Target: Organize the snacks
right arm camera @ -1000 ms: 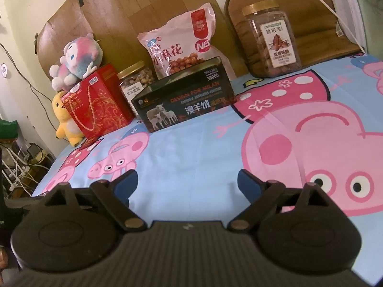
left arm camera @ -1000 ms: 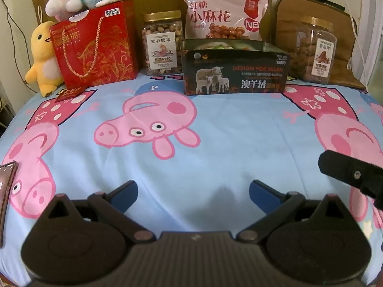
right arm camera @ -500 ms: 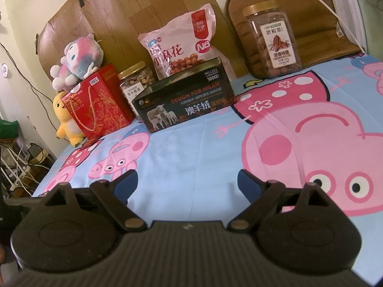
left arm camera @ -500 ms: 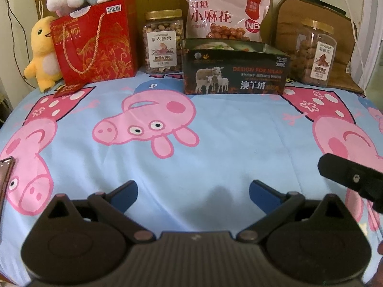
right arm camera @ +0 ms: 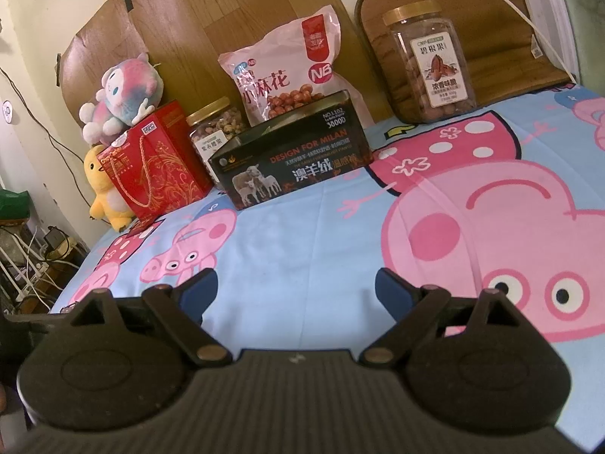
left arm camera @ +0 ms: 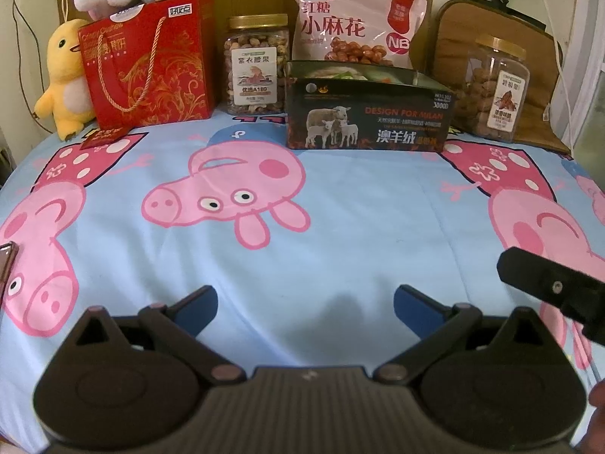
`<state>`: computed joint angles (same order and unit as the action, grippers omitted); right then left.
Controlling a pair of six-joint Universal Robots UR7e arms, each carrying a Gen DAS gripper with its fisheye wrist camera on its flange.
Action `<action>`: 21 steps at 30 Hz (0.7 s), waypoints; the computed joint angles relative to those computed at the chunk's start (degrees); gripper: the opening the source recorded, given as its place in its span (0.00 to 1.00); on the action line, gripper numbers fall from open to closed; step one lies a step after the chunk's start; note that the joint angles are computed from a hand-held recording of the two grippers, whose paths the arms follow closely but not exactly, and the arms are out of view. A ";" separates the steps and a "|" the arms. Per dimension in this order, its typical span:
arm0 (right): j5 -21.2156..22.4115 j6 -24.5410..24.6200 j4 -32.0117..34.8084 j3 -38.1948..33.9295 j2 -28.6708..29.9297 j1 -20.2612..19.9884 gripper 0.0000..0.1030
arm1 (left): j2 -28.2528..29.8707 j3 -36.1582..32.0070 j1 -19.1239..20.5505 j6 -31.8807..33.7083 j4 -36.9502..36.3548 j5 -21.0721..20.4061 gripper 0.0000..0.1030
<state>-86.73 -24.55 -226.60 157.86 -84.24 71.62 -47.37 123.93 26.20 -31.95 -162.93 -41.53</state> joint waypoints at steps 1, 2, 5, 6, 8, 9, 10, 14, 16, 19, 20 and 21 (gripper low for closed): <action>-0.02 0.00 0.04 -0.02 -0.01 0.03 0.90 | -0.02 0.03 -0.01 0.04 -0.03 0.08 1.00; -0.02 0.00 0.04 -0.02 -0.01 0.03 0.90 | 0.02 0.03 -0.07 -0.05 0.06 0.30 1.00; -0.01 0.01 0.04 -0.04 0.01 0.04 0.90 | 0.00 0.04 0.00 -0.17 0.00 0.33 1.00; -0.05 0.00 -0.08 -0.03 0.09 0.07 0.90 | 0.01 0.04 0.00 -0.27 -0.03 0.47 1.00; 0.02 -0.11 -0.28 0.11 0.12 0.03 0.90 | 0.07 0.02 -0.02 -0.55 0.13 0.89 1.00; -0.04 0.01 -0.28 0.10 0.14 0.06 0.90 | 0.04 0.06 -0.02 -0.69 0.20 0.99 1.00; -0.07 0.06 -0.27 0.10 0.14 0.09 0.90 | 0.01 0.05 -0.01 -0.89 0.40 1.09 1.00; -0.08 0.01 -0.30 0.09 0.12 0.14 0.90 | -0.07 0.01 0.07 -1.26 0.59 1.14 1.00; -0.03 -0.06 -0.28 0.11 0.09 0.11 0.90 | -0.11 0.08 0.01 -1.44 0.63 1.19 1.00; -0.16 0.01 -0.29 0.11 0.11 0.19 0.90 | -0.08 0.16 -0.03 -1.31 0.36 1.43 1.00; -0.16 0.01 -0.29 0.11 0.11 0.19 0.90 | -0.11 0.21 -0.04 -1.30 0.23 1.48 1.00; -0.16 0.01 -0.29 0.11 0.11 0.19 0.90 | -0.12 0.21 -0.01 -1.30 0.14 1.51 1.00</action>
<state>-86.89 -24.54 -226.89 157.97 -84.12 71.82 -47.49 124.14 26.19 -33.24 -162.78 -40.02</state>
